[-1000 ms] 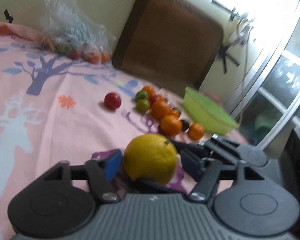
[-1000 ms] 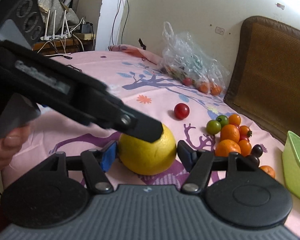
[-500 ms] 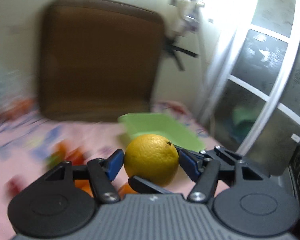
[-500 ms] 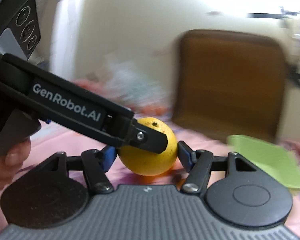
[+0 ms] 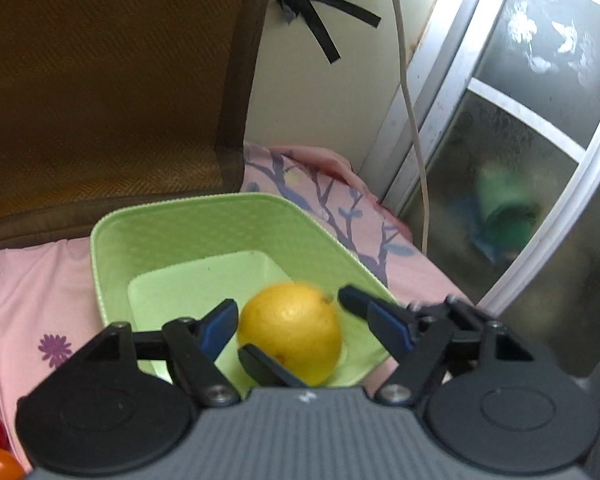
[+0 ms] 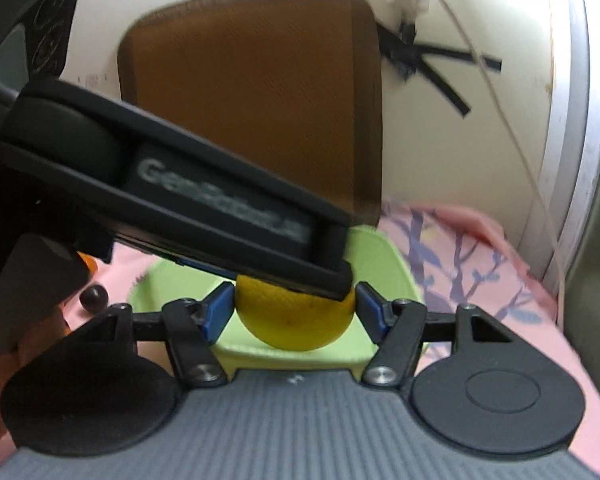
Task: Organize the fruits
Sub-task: 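Clamp the grapefruit between both grippers, carry it into the green basin, release, then grasp an orange tangerine with the right gripper while the left grasps a dark plum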
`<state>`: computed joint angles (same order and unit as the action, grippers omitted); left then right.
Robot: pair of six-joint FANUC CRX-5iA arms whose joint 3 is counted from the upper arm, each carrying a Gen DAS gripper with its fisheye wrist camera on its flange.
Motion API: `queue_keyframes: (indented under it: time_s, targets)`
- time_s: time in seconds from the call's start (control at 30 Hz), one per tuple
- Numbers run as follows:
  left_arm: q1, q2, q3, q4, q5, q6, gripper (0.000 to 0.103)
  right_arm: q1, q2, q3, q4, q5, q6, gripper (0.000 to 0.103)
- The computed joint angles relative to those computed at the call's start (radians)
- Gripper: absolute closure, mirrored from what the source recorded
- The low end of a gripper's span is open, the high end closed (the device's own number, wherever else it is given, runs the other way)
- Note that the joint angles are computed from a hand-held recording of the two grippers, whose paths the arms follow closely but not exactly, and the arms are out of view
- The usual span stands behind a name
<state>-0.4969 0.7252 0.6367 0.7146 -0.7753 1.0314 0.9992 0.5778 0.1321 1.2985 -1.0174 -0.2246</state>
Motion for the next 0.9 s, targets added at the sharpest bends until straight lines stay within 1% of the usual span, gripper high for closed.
queue_keyframes:
  time_s: [0.07, 0.13, 0.2, 0.3, 0.37, 0.43, 0.5, 0.53, 0.57, 0.63, 0.7, 0.77, 0.83, 0.9]
  targets:
    - [0.002, -0.026, -0.038, 0.014, 0.019, -0.005, 0.029, 0.003, -0.006, -0.023, 0.036, 0.001, -0.024, 0.030]
    - [0.012, -0.083, -0.136, 0.105, 0.058, -0.073, 0.029, 0.007, -0.008, -0.040, 0.071, -0.014, -0.032, 0.030]
    - [0.026, -0.181, -0.293, 0.239, 0.127, -0.206, 0.028, -0.010, -0.029, -0.082, 0.109, 0.020, -0.075, 0.031]
    - [0.056, -0.347, -0.558, 0.507, 0.216, -0.466, 0.027, 0.001, -0.053, -0.113, 0.178, 0.003, -0.143, 0.031]
    - [0.086, -0.446, -0.694, 0.591, 0.268, -0.558, 0.026, 0.008, -0.084, -0.153, 0.257, 0.011, -0.229, 0.031]
    - [0.118, -0.527, -0.796, 0.596, 0.330, -0.579, 0.026, 0.013, -0.109, -0.182, 0.305, 0.043, -0.297, 0.033]
    - [0.148, -0.600, -0.890, 0.565, 0.384, -0.576, 0.026, 0.027, -0.115, -0.189, 0.315, 0.071, -0.327, 0.043]
    - [0.163, -0.628, -0.926, 0.549, 0.389, -0.576, 0.026, 0.037, -0.111, -0.182, 0.303, 0.088, -0.322, 0.051]
    - [0.175, -0.654, -0.961, 0.536, 0.388, -0.581, 0.026, 0.044, -0.105, -0.172, 0.287, 0.106, -0.312, 0.056]
    - [0.184, -0.693, -1.021, 0.540, 0.374, -0.618, 0.026, 0.062, -0.079, -0.136, 0.238, 0.143, -0.272, 0.062]
    - [0.171, -0.712, -1.068, 0.583, 0.351, -0.679, 0.026, 0.078, -0.058, -0.101, 0.187, 0.159, -0.230, 0.068]
    - [0.165, -0.712, -1.088, 0.582, 0.321, -0.721, 0.027, 0.094, -0.031, -0.059, 0.128, 0.168, -0.181, 0.070]
    - [0.148, -0.703, -1.094, 0.560, 0.326, -0.745, 0.028, 0.106, 0.002, -0.003, 0.062, 0.154, -0.103, 0.068]
    - [0.134, -0.682, -1.076, 0.521, 0.323, -0.733, 0.036, 0.110, 0.031, 0.053, 0.007, 0.134, -0.041, 0.068]
